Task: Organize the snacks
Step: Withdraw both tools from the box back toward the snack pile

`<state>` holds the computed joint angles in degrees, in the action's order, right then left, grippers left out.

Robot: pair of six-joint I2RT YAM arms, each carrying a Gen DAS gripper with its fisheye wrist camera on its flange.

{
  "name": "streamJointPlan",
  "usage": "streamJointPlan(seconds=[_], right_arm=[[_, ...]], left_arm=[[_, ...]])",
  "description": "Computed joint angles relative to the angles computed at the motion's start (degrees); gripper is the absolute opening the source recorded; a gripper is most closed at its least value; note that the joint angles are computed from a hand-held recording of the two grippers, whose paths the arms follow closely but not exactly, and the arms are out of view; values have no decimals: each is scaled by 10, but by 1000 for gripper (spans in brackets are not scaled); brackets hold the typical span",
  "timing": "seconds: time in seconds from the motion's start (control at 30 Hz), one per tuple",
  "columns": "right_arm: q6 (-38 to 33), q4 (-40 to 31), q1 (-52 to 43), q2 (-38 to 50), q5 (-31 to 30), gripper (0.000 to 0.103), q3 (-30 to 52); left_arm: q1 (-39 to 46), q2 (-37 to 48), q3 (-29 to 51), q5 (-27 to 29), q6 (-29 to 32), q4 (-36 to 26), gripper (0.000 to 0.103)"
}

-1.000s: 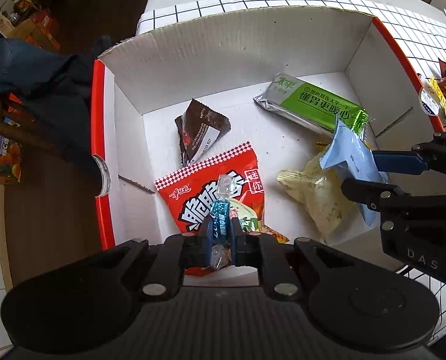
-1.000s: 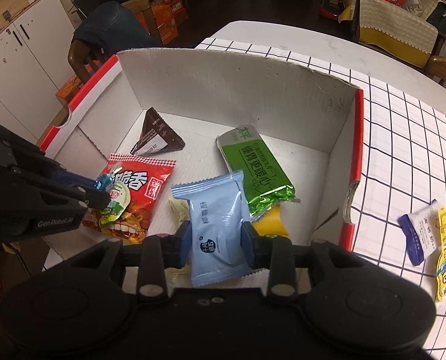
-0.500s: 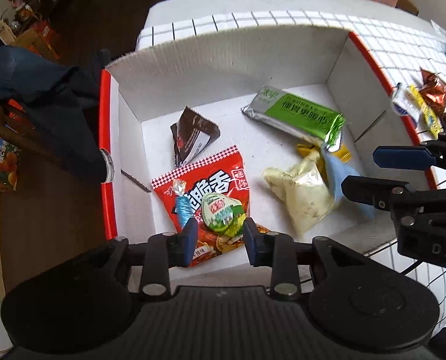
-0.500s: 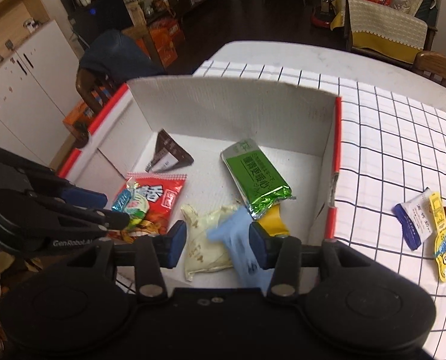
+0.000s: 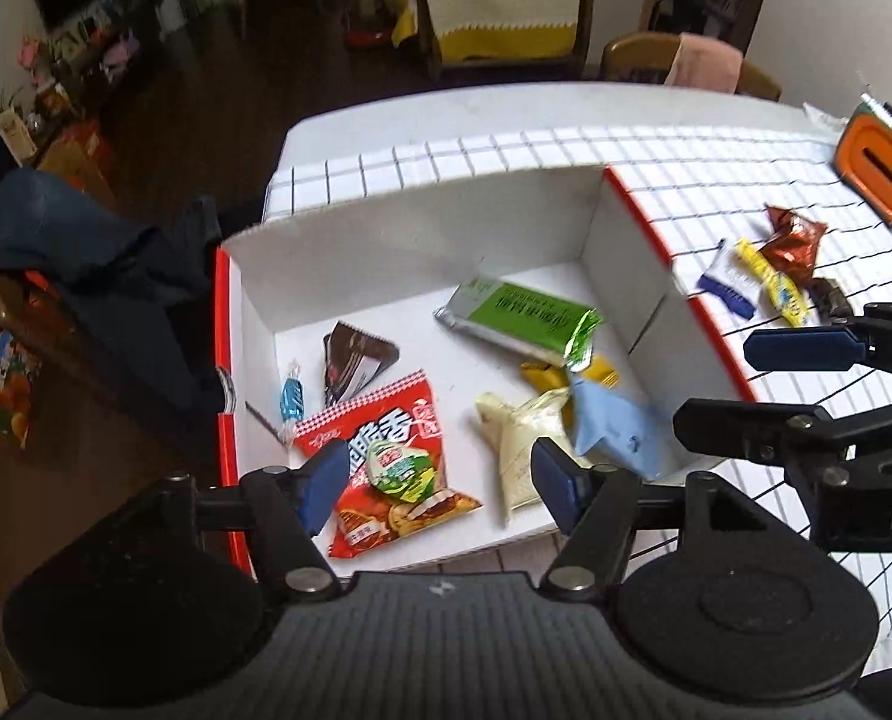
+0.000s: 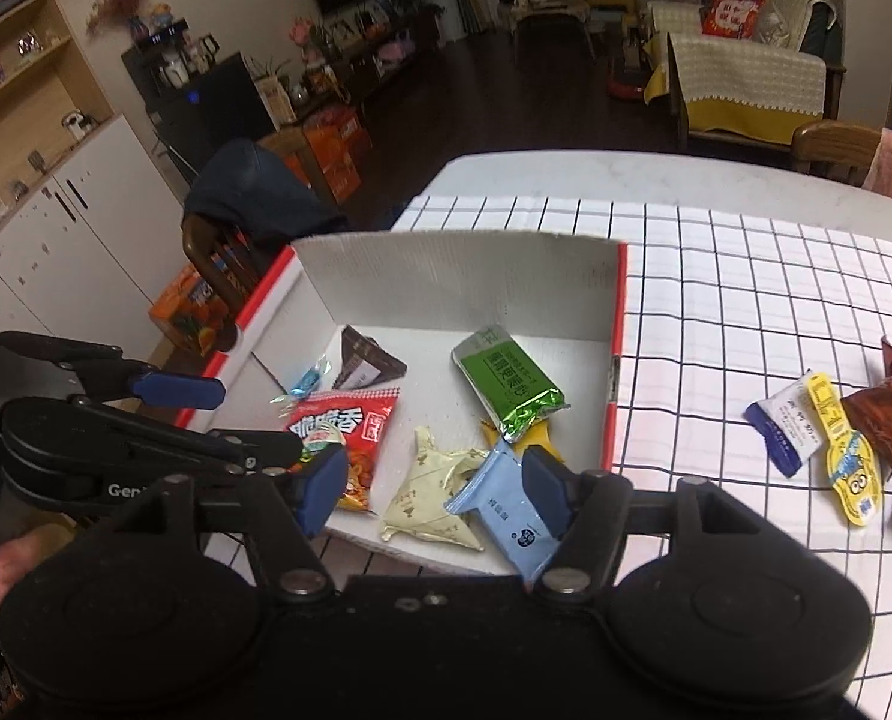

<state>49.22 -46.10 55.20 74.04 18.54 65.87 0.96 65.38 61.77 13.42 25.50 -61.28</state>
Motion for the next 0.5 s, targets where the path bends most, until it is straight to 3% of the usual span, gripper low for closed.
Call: streamJointPlan(seconds=[0.3,0.5], right_arm=[[43,-39,54,-55,70,85,-1],[68,-86,85,-101,117,94,-15]], left_arm=[[-23,-66,-6,11,-29,-7,72],[-84,-104,-11,-8,-91,-7,81]])
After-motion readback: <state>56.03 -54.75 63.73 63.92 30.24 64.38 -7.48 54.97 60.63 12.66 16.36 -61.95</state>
